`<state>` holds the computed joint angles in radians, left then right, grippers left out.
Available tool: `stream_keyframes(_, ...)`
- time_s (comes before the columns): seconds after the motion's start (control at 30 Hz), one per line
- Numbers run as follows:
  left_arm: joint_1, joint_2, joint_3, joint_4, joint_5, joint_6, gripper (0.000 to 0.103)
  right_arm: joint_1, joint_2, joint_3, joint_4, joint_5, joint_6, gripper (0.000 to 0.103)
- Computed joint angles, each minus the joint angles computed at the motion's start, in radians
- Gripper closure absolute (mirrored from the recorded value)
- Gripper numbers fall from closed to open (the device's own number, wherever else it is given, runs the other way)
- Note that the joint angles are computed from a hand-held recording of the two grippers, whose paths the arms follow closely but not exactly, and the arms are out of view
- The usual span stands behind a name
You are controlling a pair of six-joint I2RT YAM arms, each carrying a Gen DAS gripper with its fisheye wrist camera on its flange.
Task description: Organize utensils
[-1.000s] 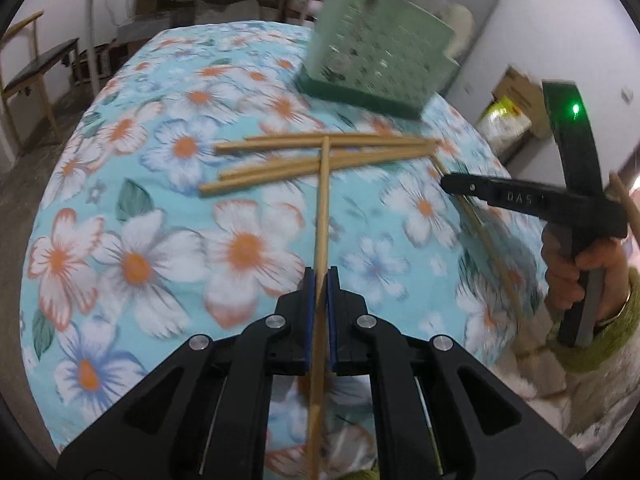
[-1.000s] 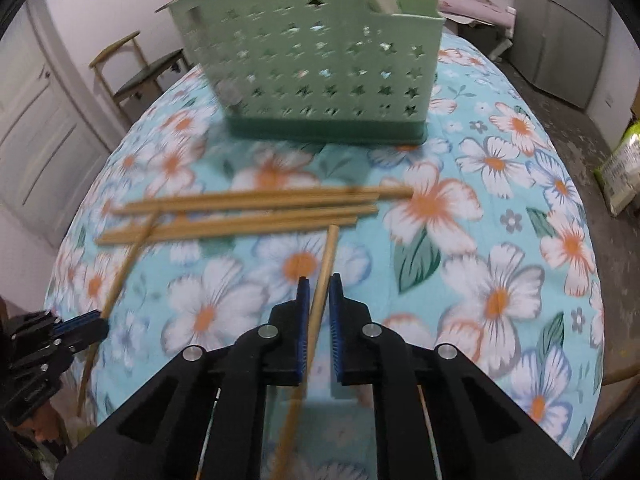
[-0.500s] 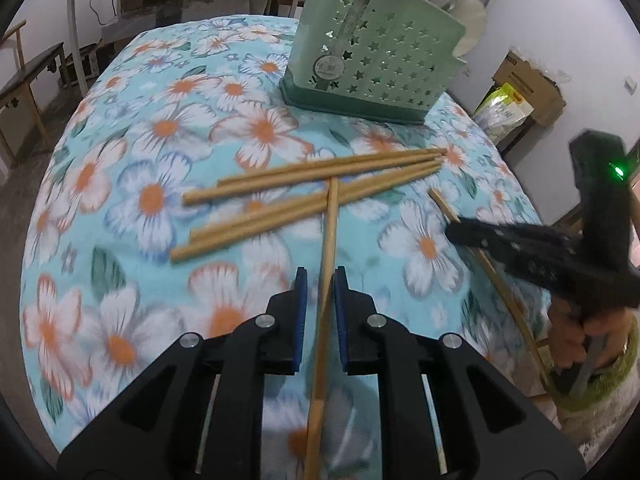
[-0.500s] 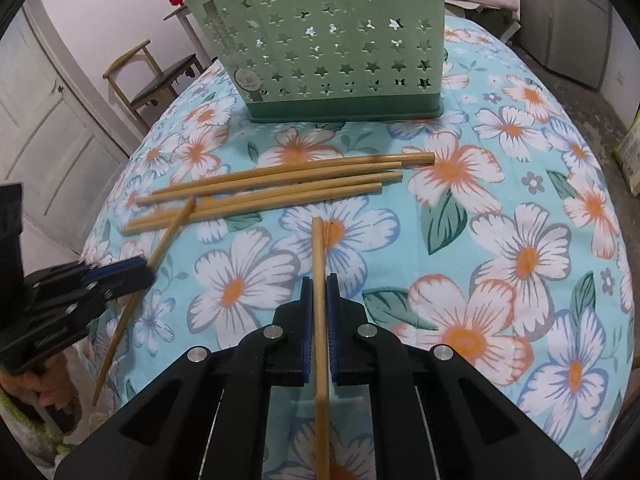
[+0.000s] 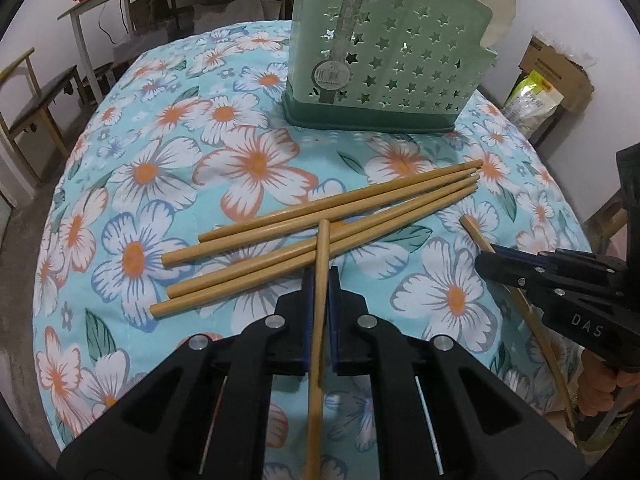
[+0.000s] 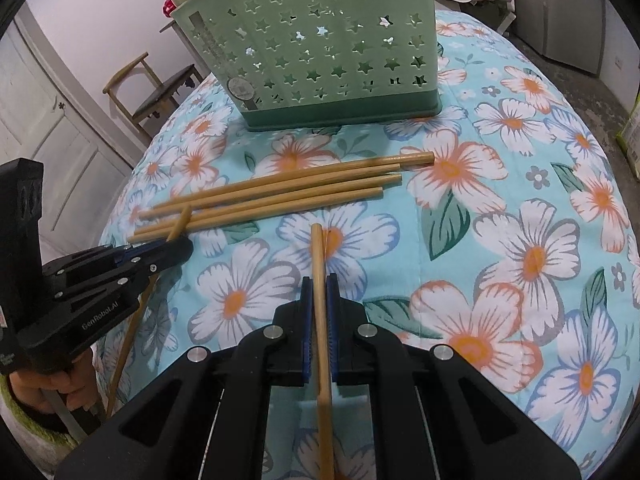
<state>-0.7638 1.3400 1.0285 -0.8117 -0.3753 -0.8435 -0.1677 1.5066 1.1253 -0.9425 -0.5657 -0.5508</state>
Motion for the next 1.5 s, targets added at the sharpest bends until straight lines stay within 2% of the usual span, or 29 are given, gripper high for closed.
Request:
stream_keyframes(0.43, -0.031, 0.043, 0.041, -0.046, -0.051, -0.016, 0.098, -0.003, 0.004, 0.005, -0.010, -0.010, 0.015, 0.096)
stream_keyframes(1.5, -0.026, 0.071, 0.066, -0.054, -0.068, 0.008, 0.098, -0.002, 0.003, 0.002, -0.007, -0.009, 0.016, 0.096)
